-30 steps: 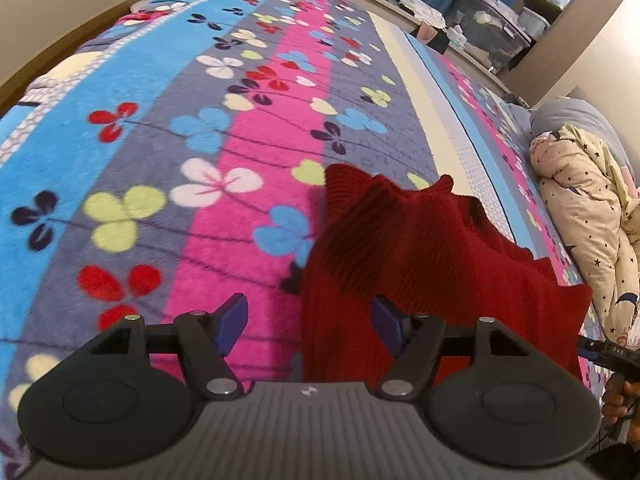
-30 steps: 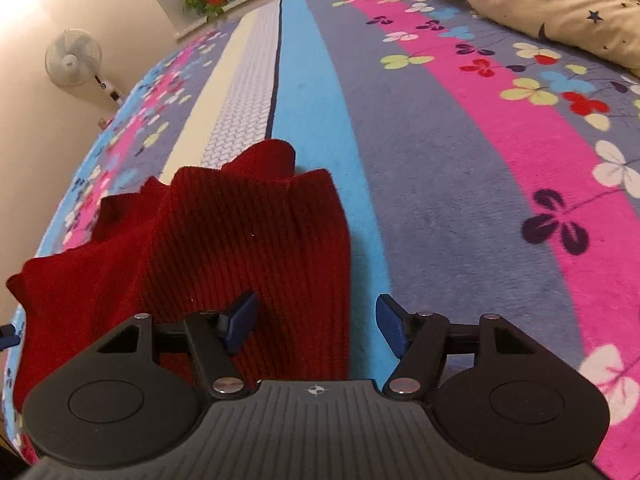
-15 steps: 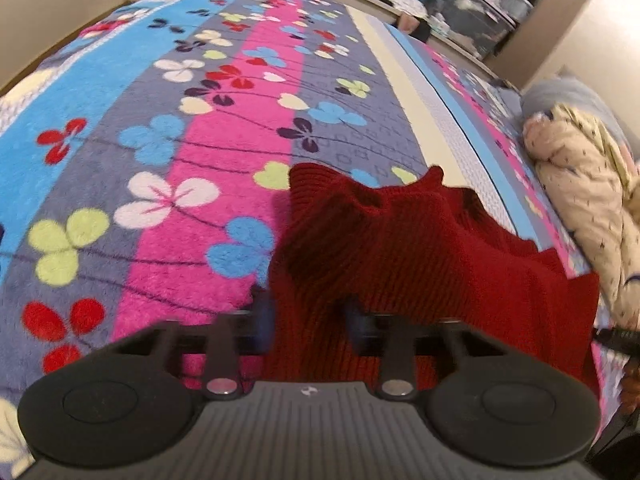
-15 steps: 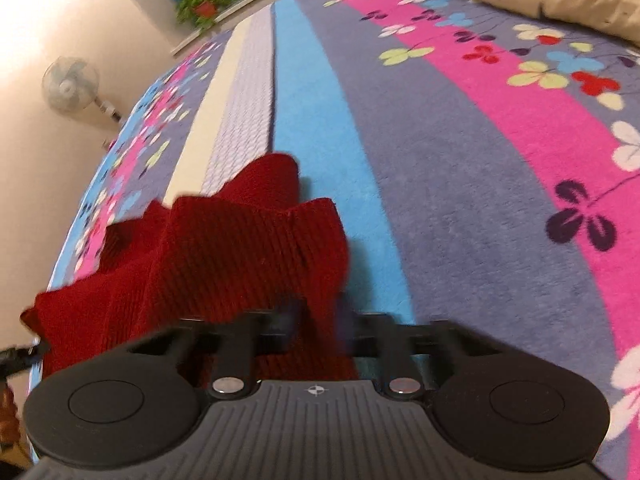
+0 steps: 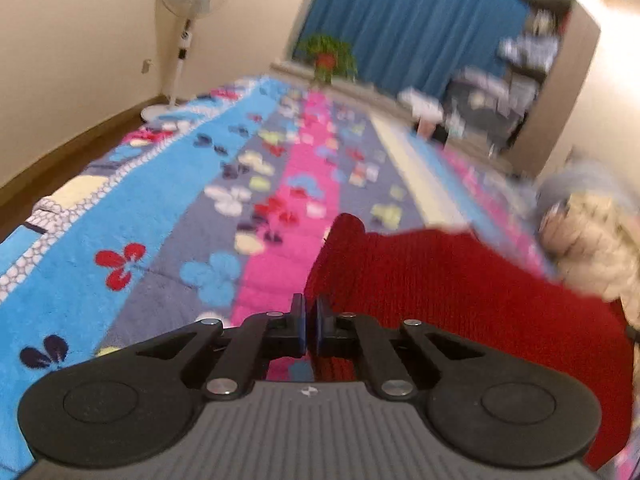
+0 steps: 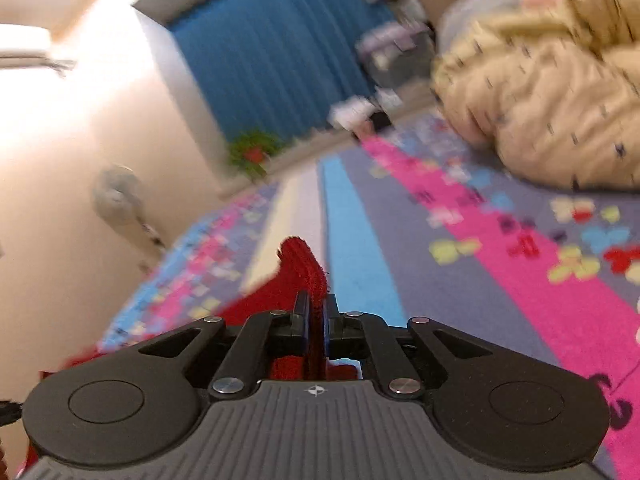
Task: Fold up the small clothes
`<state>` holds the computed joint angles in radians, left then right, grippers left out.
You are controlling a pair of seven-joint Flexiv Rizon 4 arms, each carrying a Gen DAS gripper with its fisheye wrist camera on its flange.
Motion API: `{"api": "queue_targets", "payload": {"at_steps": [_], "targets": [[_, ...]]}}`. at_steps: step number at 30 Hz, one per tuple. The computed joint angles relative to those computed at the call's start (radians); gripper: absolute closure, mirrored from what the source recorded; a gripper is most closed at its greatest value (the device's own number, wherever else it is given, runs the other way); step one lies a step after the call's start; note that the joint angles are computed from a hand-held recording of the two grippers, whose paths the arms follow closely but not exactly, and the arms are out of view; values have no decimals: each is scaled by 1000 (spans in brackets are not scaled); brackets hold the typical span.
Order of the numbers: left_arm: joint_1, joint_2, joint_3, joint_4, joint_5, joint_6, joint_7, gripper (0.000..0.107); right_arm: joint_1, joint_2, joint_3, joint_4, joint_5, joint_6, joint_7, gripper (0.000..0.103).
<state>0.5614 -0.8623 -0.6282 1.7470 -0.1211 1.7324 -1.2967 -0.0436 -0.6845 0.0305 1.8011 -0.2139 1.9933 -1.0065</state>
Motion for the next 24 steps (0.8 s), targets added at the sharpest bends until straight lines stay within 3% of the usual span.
{"api": "queue_targets", "payload": {"at_steps": [2, 5, 6, 7, 8, 9, 10, 12, 13, 17, 21, 24], "targets": [[-103, 14, 128, -54, -43, -118, 7, 101, -32, -31, 32, -63, -58, -193, 26, 97], [-146, 23, 184, -78, -107, -233, 16, 98, -72, -64, 105, -146, -70, -492, 27, 89], [-139, 30, 176, -72, -131, -246, 16, 92, -61, -67, 103, -154, -51, -513, 30, 89], [-106, 33, 139, -55, -158, -249, 29, 75, -66, -65, 112, -153, -34, -509, 18, 87], [-66, 34, 89, -33, -189, -248, 43, 65, -69, -59, 117, -149, -21, -506, 2, 85], [-16, 36, 28, -5, -223, -257, 59, 51, -65, -48, 111, -137, -8, -492, -9, 75], [21, 43, -14, 13, -251, -283, 73, 46, -64, -34, 108, -122, 11, -478, -14, 63], [86, 65, -85, 64, -298, -338, 107, 42, -73, -5, 123, -81, 61, -441, -25, 59], [103, 87, -93, 89, -311, -377, 121, 37, -108, 4, 168, -72, 85, -434, -45, 59], [73, 171, -20, 141, -312, -481, 154, 34, -271, 16, 377, -55, 174, -462, -161, 52], [120, 221, -66, 227, -388, -484, 235, 34, -282, 80, 396, 12, 200, -525, -247, 35], [138, 255, -92, 283, -446, -468, 281, 34, -286, 124, 402, 56, 239, -544, -292, 35]]}}
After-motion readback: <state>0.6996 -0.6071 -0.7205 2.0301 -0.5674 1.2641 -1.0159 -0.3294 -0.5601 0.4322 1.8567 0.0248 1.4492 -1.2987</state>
